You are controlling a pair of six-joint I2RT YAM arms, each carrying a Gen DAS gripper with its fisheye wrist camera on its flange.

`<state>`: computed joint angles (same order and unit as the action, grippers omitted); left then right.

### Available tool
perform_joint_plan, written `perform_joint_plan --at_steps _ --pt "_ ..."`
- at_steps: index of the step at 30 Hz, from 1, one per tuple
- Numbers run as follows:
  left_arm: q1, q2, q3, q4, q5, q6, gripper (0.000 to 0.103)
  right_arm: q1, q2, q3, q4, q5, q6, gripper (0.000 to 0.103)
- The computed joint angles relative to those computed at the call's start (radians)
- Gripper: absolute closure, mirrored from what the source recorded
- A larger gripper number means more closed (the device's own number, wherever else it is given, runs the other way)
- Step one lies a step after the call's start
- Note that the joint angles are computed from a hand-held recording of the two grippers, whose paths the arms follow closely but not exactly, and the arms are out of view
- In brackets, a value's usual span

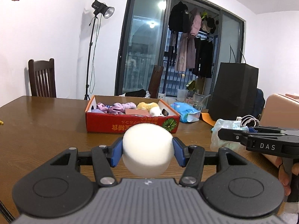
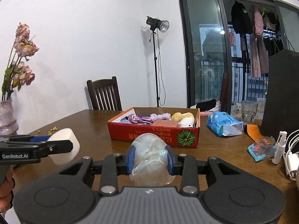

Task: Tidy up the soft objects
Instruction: 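Carry the round sponge with the left gripper while the right carries the bag into the box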

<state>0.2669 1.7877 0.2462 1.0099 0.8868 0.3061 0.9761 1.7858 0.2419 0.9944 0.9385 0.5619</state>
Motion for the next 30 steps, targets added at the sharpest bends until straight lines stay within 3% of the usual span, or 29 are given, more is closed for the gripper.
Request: perform_joint_plan --at_steps 4,7,10,14,17,19,25,30 --pt "-0.041 -0.028 0.025 -0.027 -0.003 -0.032 0.046 -0.019 -0.025 -0.016 0.034 -0.012 -0.056 0.07" --pt "-0.121 -0.031 0.096 -0.029 -0.04 -0.084 0.046 -0.096 -0.075 -0.033 0.091 -0.091 -0.149 0.07" --pt "-0.234 -0.021 0.232 -0.09 -0.108 -0.15 0.046 -0.268 -0.15 -0.012 0.089 -0.261 -0.256 0.07" --pt "-0.355 0.083 0.521 -0.264 -0.17 -0.234 0.046 -0.549 -0.188 0.112 -0.024 -0.554 -0.302 0.07" --pt "-0.425 0.232 0.809 -0.449 -0.212 -0.289 0.046 -0.727 -0.09 0.294 -0.139 -0.754 -0.298 0.07" --pt "-0.459 0.343 0.991 -0.554 -0.242 -0.301 0.046 -0.793 0.017 0.441 -0.229 -0.814 -0.319 0.07" --pt "-0.507 0.715 1.514 -0.835 -0.332 -0.31 0.046 -0.883 0.386 0.888 -0.466 -0.883 -0.334 0.069" --pt "-0.504 0.996 1.925 -1.082 -0.34 -0.334 0.046 -0.915 0.562 1.074 -0.545 -0.903 -0.316 0.058"
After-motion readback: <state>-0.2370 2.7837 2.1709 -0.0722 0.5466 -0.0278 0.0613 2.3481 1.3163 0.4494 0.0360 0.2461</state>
